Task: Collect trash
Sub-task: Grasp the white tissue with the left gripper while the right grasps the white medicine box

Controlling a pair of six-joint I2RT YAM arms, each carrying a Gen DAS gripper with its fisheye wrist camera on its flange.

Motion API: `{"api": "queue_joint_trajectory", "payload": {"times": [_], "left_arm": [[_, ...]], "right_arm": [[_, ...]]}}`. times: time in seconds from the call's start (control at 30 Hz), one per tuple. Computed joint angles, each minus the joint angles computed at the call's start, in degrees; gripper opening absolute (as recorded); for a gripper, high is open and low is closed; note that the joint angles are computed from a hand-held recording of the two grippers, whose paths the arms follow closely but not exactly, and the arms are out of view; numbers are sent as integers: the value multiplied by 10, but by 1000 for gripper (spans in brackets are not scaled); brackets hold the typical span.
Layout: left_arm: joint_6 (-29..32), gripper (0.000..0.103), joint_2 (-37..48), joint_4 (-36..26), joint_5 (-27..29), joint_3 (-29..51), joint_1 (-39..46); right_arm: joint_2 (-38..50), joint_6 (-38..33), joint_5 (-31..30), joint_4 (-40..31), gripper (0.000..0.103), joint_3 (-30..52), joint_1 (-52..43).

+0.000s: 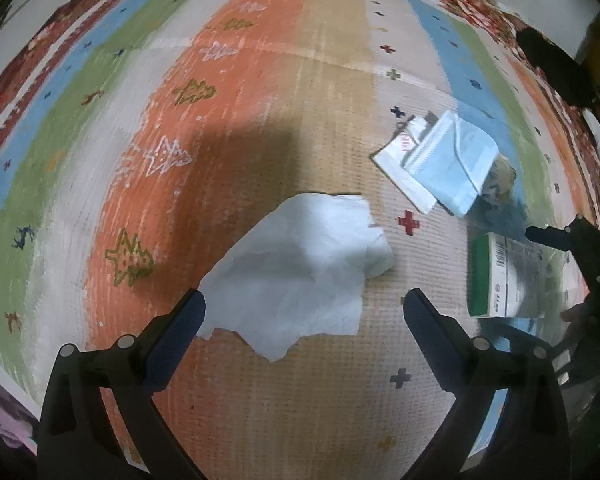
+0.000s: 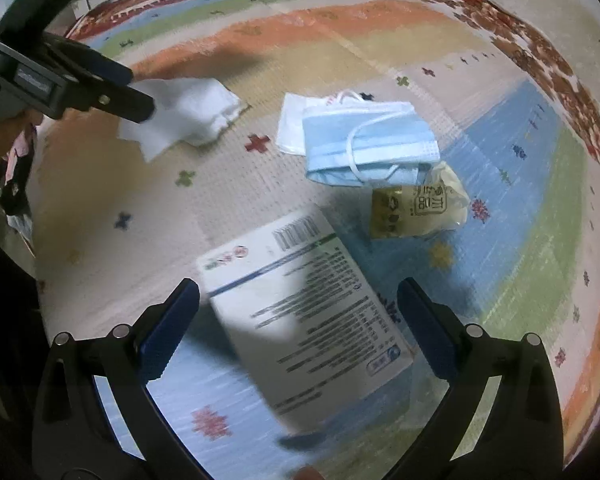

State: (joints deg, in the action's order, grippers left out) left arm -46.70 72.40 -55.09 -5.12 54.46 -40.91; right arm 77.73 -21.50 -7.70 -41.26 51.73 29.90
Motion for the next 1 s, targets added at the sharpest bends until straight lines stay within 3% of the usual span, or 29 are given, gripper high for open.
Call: {"api": "queue_joint_trajectory", "payload": {"times": [0.27, 0.33, 0.37, 0.4, 0.47, 0.53, 0.67, 0.77, 1.0], "left_arm": [[17, 96, 21, 42, 18, -24, 26], [22, 93, 23, 51, 20, -26, 28], [24, 87, 22, 53, 22, -27, 29], [25, 82, 25, 55, 25, -26, 31], [26, 62, 31, 51, 26, -24, 33], [28, 49, 41, 39, 19, -17, 30], [35, 10, 43, 32, 28, -12, 31], [38, 5, 36, 22, 29, -6, 31], [26, 5, 8, 1, 18, 17, 21]], "right_arm": [[30, 9, -29, 22, 94, -13, -21], [31, 13, -22, 19, 89, -11, -15], [27, 17, -21, 14, 82, -8, -16], [27, 24, -17, 8, 81, -3, -16], [25, 41, -7, -3, 75, 3, -13], [26, 49, -1, -12, 74, 10, -3], [23, 71, 42, -36, 72, 21, 31], [7, 102, 37, -52, 72, 28, 33], [-46, 192, 33, -78, 71, 22, 23]]}}
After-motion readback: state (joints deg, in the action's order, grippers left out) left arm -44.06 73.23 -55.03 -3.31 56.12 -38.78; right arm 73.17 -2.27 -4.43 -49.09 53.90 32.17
